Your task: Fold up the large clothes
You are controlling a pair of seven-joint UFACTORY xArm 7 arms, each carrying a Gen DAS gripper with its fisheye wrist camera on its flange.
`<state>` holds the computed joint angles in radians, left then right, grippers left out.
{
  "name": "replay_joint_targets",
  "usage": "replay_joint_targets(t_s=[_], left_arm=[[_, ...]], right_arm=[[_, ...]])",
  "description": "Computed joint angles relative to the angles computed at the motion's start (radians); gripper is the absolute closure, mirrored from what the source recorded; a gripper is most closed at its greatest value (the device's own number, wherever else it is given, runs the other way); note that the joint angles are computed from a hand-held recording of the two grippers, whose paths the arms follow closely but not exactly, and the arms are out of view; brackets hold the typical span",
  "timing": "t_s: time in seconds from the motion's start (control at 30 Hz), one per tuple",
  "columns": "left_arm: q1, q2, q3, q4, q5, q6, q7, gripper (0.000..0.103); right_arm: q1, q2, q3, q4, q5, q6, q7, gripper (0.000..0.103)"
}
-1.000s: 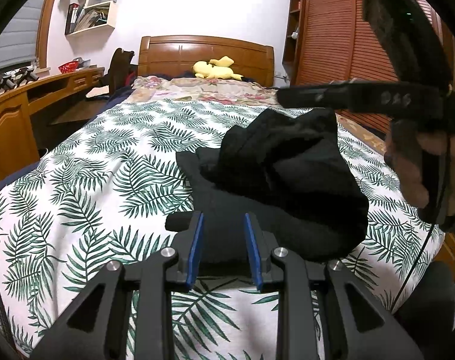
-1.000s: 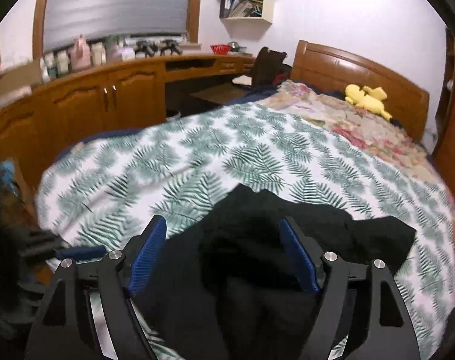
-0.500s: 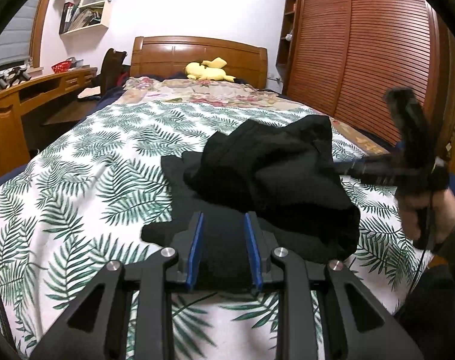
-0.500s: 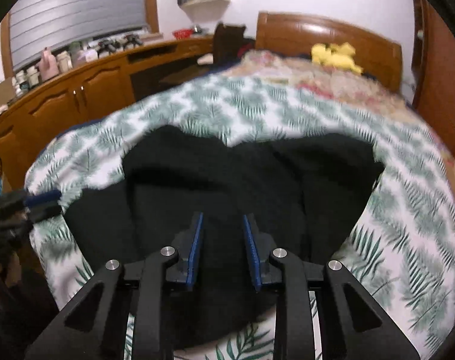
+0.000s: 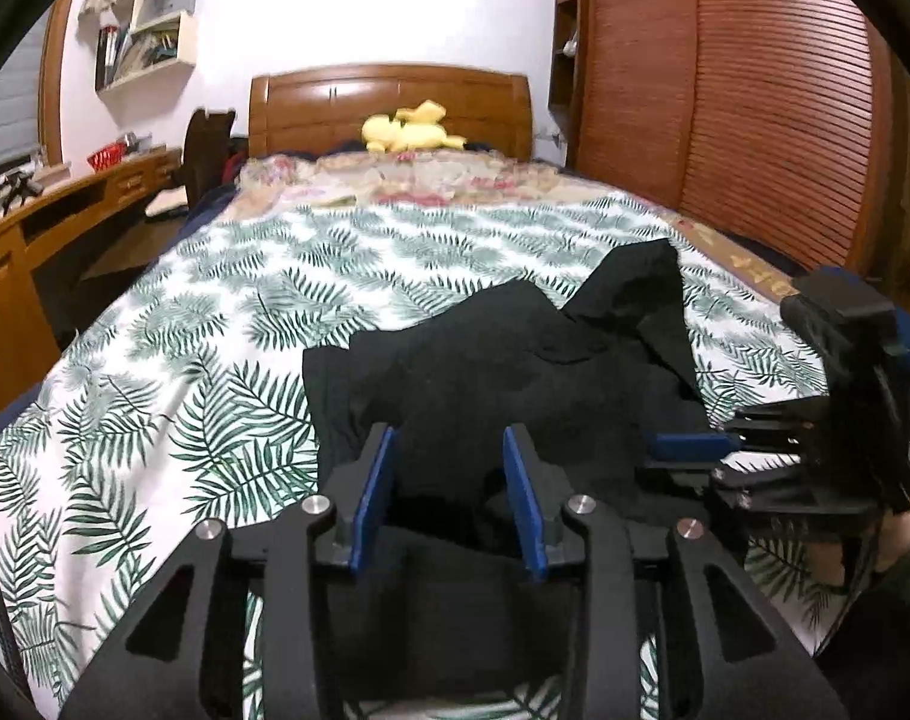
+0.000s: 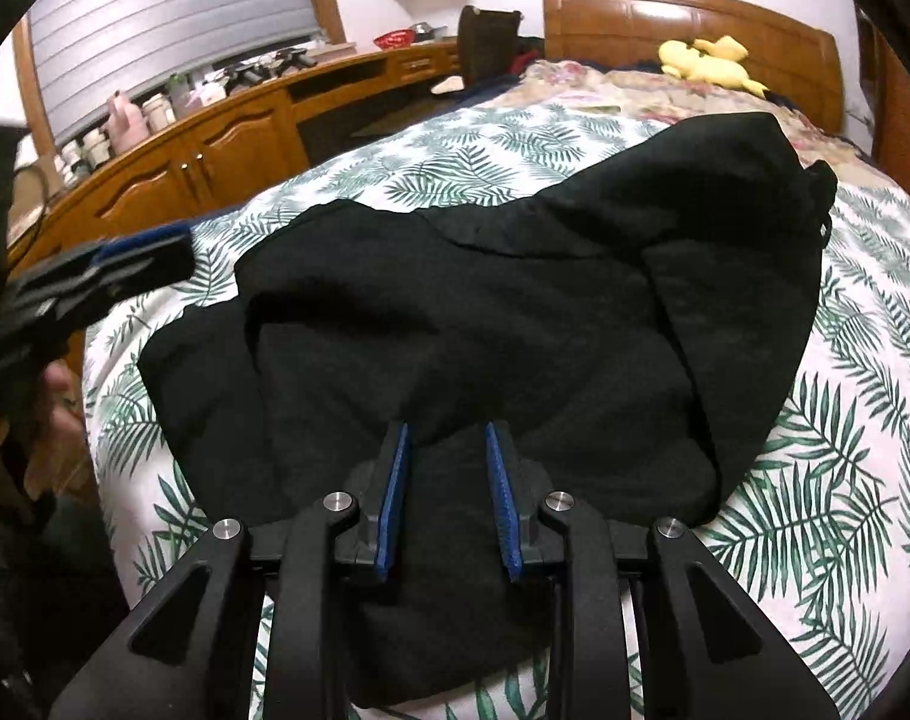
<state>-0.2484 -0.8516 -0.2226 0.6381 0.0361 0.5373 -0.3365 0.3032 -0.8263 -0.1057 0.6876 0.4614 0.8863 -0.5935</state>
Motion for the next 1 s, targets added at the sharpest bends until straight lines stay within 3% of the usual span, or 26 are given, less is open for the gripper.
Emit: replay_joint_targets(t_s=[0.3,0.47,0.83,0.87,0.97,1.0], left_arm=[[-0.001,0.192,0.017,0.131,0.017,0.023,0.07,0.066],[0.002,0.3,0.013,0.202,0.031,0.08,0.098,0.066],[-0.005,0.364,-0.008,0.233,0.07,0.167,0.085,0.066],[-0.006,0.368,-0.008,0.237,0.075,0.173,0.087,0.067],[-0.018,0.37,-0.002,0.242,0.079,0.192,0.111,0.093],[-0.018,0.36,-0.007,0.238,0.09,0.194,0.115,0.096]], right_arm=[[0.002,0.015,-0.016,-0.004,0.02,0.008,-0.039,0.078],[-0.007,0.009,0.009,-0.007,0.014,-0.005,-0.025,0.078],[0.004,-0.033,0.029,-0.033,-0.017,-0.031,0.0,0.078],[0.005,-0.038,0.03,-0.036,-0.02,-0.035,0.003,0.078],[0.01,-0.055,0.029,-0.043,-0.028,-0.037,0.011,0.078],[0.011,-0.061,0.027,-0.044,-0.031,-0.036,0.011,0.078]])
